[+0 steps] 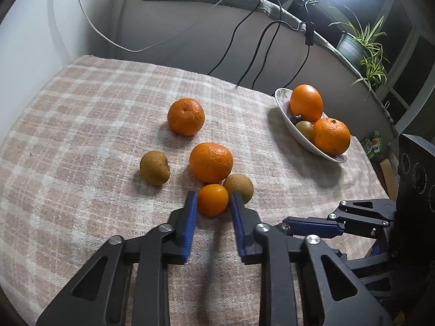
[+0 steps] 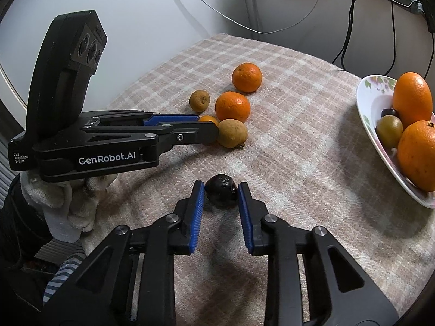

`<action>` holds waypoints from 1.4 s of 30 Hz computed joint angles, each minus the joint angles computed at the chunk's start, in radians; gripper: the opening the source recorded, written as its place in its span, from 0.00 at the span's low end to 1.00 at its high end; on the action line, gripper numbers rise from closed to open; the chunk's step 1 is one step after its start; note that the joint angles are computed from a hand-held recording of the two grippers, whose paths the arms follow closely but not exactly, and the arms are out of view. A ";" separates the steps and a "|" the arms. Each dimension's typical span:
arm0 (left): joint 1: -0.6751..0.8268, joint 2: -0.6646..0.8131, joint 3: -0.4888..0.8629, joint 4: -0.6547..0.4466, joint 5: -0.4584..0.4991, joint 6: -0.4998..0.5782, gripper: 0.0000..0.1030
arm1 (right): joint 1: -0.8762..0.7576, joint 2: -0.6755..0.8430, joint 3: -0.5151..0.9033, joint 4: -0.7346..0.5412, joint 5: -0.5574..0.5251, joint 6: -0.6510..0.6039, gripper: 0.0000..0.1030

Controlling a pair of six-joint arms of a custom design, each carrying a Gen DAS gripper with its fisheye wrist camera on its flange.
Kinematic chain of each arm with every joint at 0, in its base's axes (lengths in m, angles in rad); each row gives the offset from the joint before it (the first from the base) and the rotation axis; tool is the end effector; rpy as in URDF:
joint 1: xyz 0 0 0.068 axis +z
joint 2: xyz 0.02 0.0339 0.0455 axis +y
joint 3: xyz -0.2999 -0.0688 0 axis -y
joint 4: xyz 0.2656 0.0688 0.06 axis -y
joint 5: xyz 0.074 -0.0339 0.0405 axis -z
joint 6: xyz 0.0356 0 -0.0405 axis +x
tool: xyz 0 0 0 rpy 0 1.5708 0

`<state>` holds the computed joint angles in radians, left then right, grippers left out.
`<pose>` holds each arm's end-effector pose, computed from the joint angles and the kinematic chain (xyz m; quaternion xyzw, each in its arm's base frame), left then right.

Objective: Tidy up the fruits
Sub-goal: 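Lift the plum with the right gripper while the left gripper grasps the small tangerine, then carry the plum in the right gripper while the left gripper carries the tangerine toward the plate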

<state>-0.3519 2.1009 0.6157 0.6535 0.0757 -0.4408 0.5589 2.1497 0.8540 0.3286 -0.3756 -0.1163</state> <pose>0.3069 -0.1155 0.0318 -0.0278 0.9315 -0.1719 0.3193 0.3108 0.2098 0.0370 -0.3631 0.8667 0.2380 0.2458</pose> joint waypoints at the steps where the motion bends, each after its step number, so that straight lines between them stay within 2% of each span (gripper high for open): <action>1: -0.001 0.001 0.001 0.000 -0.001 0.000 0.20 | 0.000 0.000 0.001 -0.001 -0.002 0.000 0.25; 25: -0.070 -0.092 -0.018 -0.010 -0.043 -0.003 0.20 | -0.084 -0.076 -0.076 0.059 -0.018 0.014 0.25; 42: -0.162 -0.038 0.171 -0.116 -0.046 0.010 0.20 | -0.256 -0.155 -0.139 0.097 -0.048 0.003 0.25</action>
<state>-0.5140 2.0633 0.7872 0.5379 0.0299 -0.4308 0.3031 1.9951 0.7148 0.4254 -0.4237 -0.1129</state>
